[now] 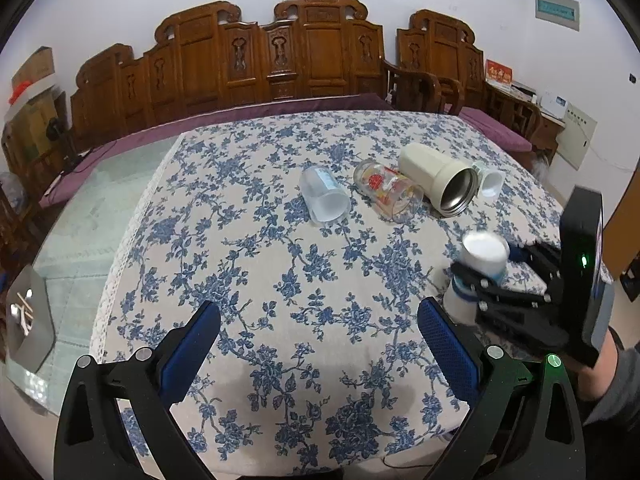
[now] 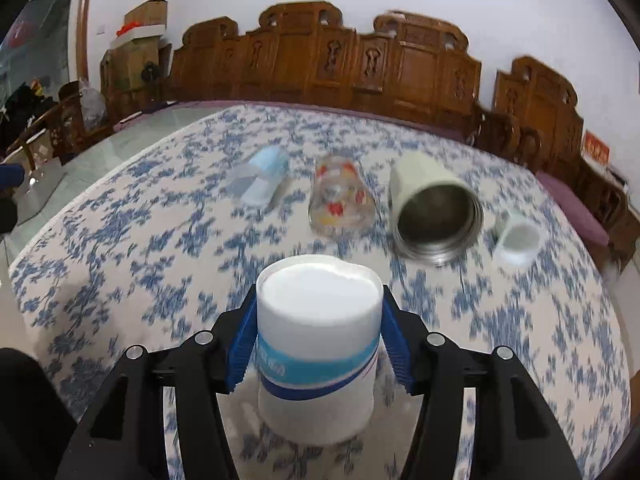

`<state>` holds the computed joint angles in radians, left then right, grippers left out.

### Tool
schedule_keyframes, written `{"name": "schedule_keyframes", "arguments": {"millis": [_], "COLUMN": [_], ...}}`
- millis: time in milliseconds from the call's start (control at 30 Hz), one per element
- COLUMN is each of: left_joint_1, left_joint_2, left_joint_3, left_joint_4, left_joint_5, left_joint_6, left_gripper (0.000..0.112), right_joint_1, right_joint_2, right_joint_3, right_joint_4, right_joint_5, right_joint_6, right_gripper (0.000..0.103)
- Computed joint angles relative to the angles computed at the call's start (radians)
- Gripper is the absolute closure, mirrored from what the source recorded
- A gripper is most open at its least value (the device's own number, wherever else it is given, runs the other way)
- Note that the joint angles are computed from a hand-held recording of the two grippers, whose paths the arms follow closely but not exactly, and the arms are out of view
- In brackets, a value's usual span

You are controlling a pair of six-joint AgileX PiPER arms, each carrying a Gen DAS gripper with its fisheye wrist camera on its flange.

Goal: Flip cup upside down

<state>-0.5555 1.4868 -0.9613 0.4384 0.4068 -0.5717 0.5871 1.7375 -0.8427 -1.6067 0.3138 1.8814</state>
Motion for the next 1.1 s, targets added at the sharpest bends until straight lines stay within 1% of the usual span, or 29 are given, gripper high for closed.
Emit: {"name": "schedule_keyframes", "arguments": {"millis": [133, 200, 233, 267, 333, 367, 400, 467, 533, 633, 767, 867, 967, 1100], "left_joint_1": [-0.035, -0.069, -0.085, -0.111, -0.165, -0.189, -0.219, -0.28, -0.351, -0.442, -0.546, -0.625, -0.683, -0.724], "left_joint_2": [-0.018, -0.04, -0.05, -0.064, -0.096, -0.108, -0.12, -0.147, -0.168, -0.186, -0.197, -0.196, -0.192, -0.192], "left_joint_3": [0.008, 0.023, 0.03, 0.043, 0.07, 0.081, 0.09, 0.108, 0.109, 0.095, 0.064, 0.041, 0.023, 0.01], "left_joint_4": [0.059, 0.125, 0.159, 0.212, 0.31, 0.348, 0.387, 0.454, 0.51, 0.569, 0.602, 0.631, 0.646, 0.649], "left_joint_5": [0.008, 0.015, 0.02, 0.029, 0.06, 0.073, 0.095, 0.14, 0.212, 0.318, 0.442, 0.54, 0.613, 0.653], "left_joint_6": [-0.094, -0.198, -0.246, -0.323, -0.483, -0.547, -0.613, -0.727, -0.812, -0.881, -0.914, -0.943, -0.962, -0.969], "left_gripper": [0.017, 0.017, 0.017, 0.017, 0.017, 0.017, 0.017, 0.017, 0.017, 0.017, 0.017, 0.017, 0.017, 0.017], "right_joint_1": [-0.008, -0.007, -0.005, -0.009, -0.01, -0.01, 0.001, 0.02, 0.049, 0.104, 0.179, 0.276, 0.37, 0.486], "right_joint_2": [-0.101, -0.178, -0.219, -0.249, -0.346, -0.375, -0.425, -0.506, -0.589, -0.702, -0.817, -0.89, -0.932, -0.968], "right_joint_3": [0.085, 0.133, 0.152, 0.164, 0.196, 0.205, 0.219, 0.239, 0.255, 0.27, 0.279, 0.272, 0.259, 0.248], "right_joint_4": [0.011, 0.053, 0.104, 0.145, 0.297, 0.334, 0.39, 0.452, 0.506, 0.563, 0.608, 0.609, 0.595, 0.571], "right_joint_5": [-0.037, -0.041, -0.04, -0.045, -0.041, -0.038, -0.016, 0.017, 0.064, 0.147, 0.255, 0.38, 0.495, 0.619], "right_joint_6": [0.053, 0.024, -0.024, -0.067, -0.218, -0.256, -0.313, -0.382, -0.434, -0.466, -0.48, -0.456, -0.423, -0.383], "right_gripper": [0.032, 0.028, 0.024, 0.022, 0.018, 0.017, 0.015, 0.013, 0.012, 0.011, 0.011, 0.011, 0.011, 0.011]}}
